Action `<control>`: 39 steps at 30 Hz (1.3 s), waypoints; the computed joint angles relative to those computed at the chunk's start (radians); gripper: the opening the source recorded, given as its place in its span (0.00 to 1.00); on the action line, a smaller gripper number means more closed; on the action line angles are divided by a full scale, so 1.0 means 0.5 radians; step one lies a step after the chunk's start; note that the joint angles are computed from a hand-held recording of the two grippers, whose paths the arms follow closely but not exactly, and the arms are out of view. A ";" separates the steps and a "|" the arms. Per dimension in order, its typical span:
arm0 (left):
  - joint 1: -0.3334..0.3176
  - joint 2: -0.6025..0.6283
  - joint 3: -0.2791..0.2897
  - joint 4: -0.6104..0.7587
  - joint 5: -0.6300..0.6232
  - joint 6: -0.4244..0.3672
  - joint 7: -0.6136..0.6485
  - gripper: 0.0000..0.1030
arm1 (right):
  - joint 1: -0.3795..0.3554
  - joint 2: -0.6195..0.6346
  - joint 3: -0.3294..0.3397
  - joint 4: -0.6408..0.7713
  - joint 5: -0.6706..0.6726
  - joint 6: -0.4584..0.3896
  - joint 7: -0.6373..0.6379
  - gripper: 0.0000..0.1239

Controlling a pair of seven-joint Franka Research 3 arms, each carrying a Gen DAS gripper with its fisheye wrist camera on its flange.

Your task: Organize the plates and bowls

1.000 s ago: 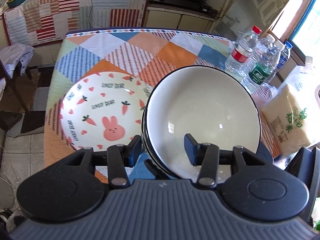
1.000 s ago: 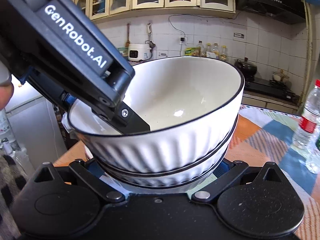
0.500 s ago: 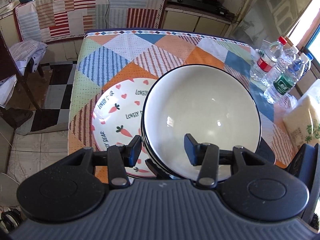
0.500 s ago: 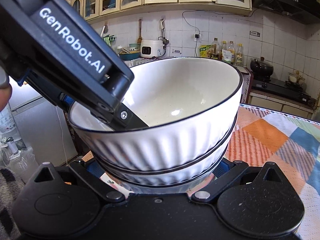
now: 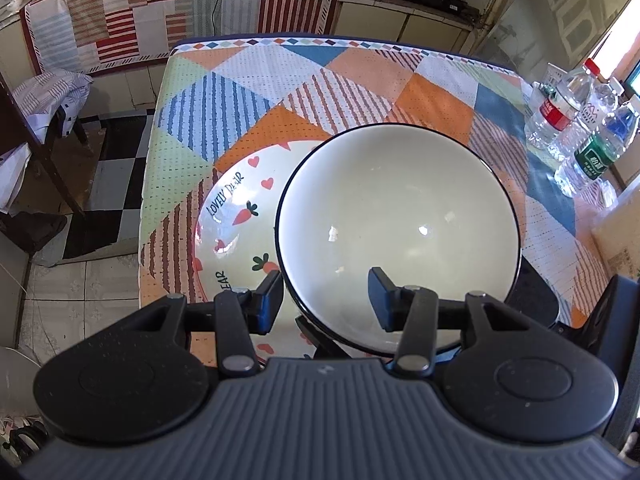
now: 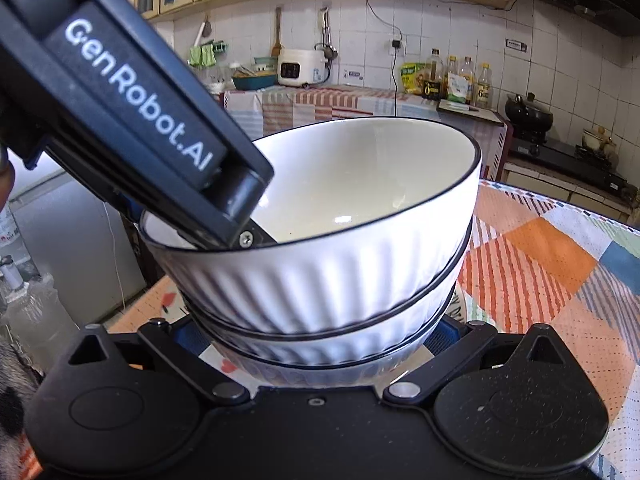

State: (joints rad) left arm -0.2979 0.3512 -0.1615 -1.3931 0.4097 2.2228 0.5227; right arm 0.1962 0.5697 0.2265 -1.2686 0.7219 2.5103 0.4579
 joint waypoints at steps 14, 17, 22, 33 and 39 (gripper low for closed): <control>-0.010 0.069 0.016 0.051 -0.010 -0.016 0.009 0.43 | 0.022 -0.017 -0.025 -0.062 -0.112 -0.005 0.139 0.83; -0.011 0.077 0.020 0.062 -0.015 -0.025 -0.028 0.43 | 0.031 -0.014 -0.032 -0.064 -0.110 0.005 0.166 0.83; 0.019 0.037 0.010 -0.020 -0.063 0.063 -0.071 0.45 | 0.039 -0.047 -0.059 -0.088 -0.169 -0.033 0.182 0.83; -0.127 -0.026 0.063 0.055 0.347 -0.143 -0.352 0.61 | -0.082 -0.470 -0.054 -0.580 0.217 0.126 -0.014 0.83; -0.234 -0.066 0.031 0.140 0.520 -0.322 -0.483 0.67 | -0.080 -0.639 -0.158 -0.716 0.304 0.166 0.028 0.83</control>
State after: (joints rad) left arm -0.4147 0.3181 -0.1459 -1.3230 0.6698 2.0618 0.2812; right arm 0.1562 0.2504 0.1477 -1.6266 0.8741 2.5931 0.4720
